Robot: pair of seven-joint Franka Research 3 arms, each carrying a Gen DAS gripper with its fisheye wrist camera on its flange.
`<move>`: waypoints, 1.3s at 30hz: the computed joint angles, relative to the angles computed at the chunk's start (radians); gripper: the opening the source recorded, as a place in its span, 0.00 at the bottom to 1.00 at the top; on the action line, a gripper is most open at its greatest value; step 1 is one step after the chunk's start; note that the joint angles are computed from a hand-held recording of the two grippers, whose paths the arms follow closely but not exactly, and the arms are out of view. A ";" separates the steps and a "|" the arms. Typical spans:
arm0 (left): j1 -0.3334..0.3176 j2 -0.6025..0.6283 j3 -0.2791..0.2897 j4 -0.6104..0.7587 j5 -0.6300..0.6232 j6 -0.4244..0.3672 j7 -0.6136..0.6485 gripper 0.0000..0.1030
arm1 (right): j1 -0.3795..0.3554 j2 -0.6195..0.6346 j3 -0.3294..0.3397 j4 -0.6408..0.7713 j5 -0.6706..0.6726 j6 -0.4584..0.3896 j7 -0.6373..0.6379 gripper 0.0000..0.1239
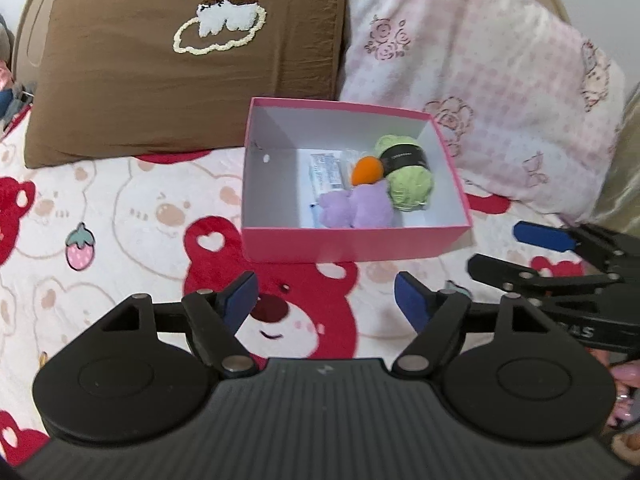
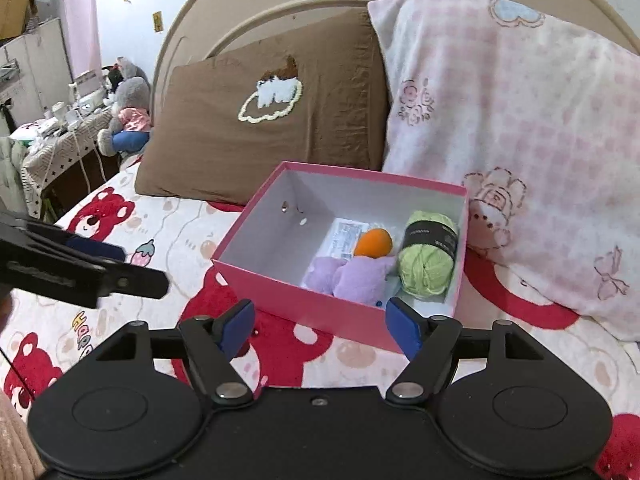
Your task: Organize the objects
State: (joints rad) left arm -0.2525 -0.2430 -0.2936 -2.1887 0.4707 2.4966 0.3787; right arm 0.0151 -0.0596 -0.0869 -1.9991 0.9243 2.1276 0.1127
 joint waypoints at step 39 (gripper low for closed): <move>-0.016 -0.021 -0.002 -0.074 -0.038 -0.011 -0.026 1.00 | 0.012 -0.078 -0.018 -0.116 -0.129 0.140 0.187 0.83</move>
State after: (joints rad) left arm -0.2681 -0.2644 -0.2957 -2.2626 0.4324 2.4854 0.3526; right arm 0.0275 -0.1371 -0.1051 -2.1154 0.7954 2.2673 0.2994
